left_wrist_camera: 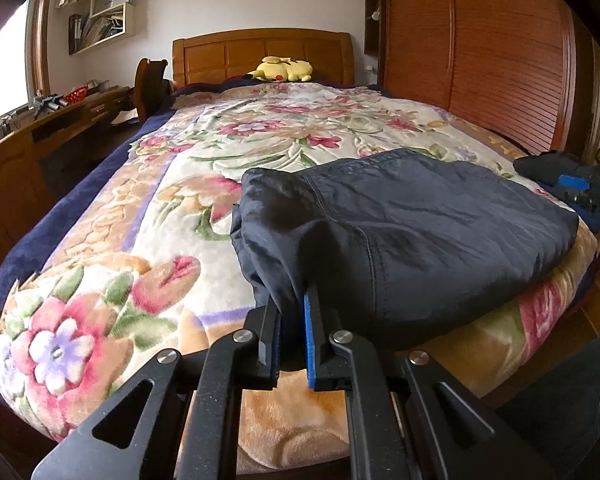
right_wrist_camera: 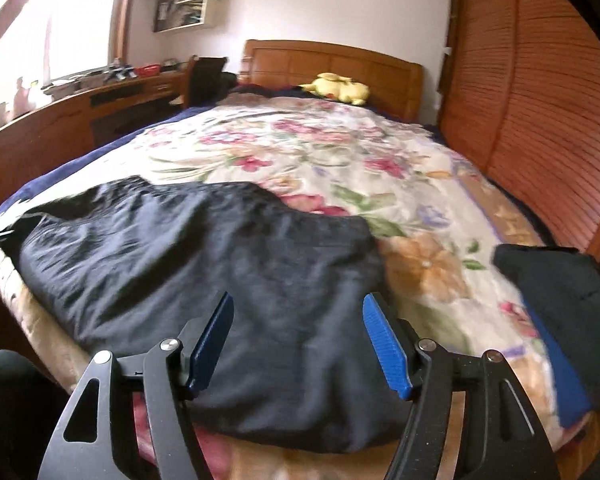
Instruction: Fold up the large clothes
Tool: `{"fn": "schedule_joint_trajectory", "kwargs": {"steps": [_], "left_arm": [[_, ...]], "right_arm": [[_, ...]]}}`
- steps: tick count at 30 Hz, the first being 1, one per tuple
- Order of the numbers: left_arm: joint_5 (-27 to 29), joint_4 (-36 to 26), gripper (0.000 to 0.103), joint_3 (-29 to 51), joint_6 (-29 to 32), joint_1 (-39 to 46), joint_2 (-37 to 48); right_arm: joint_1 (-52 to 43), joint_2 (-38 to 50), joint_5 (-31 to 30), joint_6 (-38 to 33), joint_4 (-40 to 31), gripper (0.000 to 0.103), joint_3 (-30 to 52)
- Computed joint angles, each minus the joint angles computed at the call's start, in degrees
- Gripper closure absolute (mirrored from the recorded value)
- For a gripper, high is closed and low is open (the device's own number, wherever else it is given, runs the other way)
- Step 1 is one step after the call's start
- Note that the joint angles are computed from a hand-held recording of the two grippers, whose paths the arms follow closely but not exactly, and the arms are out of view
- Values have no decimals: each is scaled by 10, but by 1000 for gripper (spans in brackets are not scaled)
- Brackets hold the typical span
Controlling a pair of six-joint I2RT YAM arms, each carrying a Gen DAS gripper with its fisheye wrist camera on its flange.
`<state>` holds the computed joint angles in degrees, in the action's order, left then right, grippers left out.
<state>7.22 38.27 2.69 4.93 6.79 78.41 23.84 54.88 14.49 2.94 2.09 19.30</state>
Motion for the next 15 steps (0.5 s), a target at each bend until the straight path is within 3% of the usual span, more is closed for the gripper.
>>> {"fn": "schedule_joint_trajectory", "kwargs": {"steps": [4, 8, 15], "left_arm": [[-33, 10, 93, 4, -8, -23, 14], [-26, 17, 93, 5, -9, -16, 30], [-27, 69, 93, -16, -14, -15, 58]], "right_arm": [[33, 111, -16, 9, 91, 34, 13], [63, 206, -27, 27, 167, 34, 34], [64, 266, -47, 54, 197, 34, 45]]}}
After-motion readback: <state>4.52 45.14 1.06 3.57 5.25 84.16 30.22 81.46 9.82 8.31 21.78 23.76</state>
